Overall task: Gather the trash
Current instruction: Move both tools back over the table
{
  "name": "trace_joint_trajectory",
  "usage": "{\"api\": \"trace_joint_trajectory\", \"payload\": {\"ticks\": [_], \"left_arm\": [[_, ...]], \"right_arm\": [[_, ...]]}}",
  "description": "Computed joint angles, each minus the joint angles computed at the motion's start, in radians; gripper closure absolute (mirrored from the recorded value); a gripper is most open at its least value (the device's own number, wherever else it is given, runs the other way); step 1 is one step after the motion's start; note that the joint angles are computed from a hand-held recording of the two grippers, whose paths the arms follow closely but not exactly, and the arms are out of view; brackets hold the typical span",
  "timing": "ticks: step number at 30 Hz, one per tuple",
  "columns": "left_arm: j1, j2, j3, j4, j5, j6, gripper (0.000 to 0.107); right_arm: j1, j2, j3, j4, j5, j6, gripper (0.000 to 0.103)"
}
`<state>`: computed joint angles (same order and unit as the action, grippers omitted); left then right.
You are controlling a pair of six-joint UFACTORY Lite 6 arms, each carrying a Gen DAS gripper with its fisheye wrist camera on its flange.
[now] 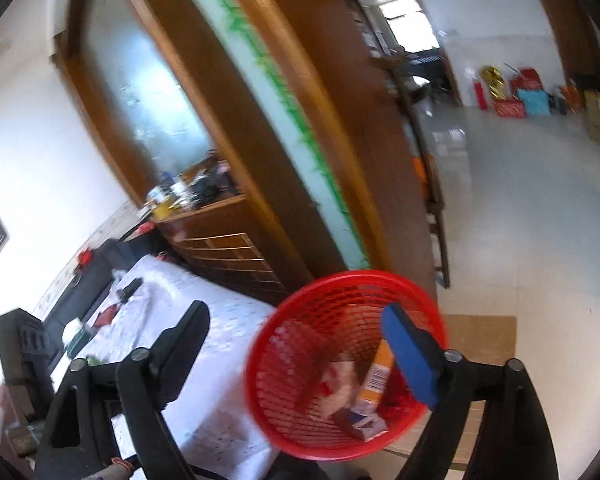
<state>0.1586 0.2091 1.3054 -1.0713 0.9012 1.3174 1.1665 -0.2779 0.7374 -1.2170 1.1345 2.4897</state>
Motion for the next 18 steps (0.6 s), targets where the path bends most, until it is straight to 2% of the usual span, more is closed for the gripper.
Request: {"api": "trace_joint_trajectory", "payload": {"ticks": [3,8,14,18], "left_arm": [[0.15,-0.049,-0.02,-0.003,0.015,0.048,0.017],[0.412,-0.023,0.031,0.006,0.025,0.1,0.017],[0.623,0.151,0.227,0.065,0.011,0.054,0.017],[0.716,0.33,0.448,0.123,0.006,-0.028,0.017]], "right_arm": [[0.006,0.149,0.15,-0.041,-0.035,-0.057,0.008],[-0.026,0.432,0.449,-0.118,-0.193,-0.168,0.007],[-0.058,0.803,0.889,-0.081,-0.395,-0.388,0.007],[-0.073,1.02,1.181,0.031,-0.526,-0.581,0.007]]}}
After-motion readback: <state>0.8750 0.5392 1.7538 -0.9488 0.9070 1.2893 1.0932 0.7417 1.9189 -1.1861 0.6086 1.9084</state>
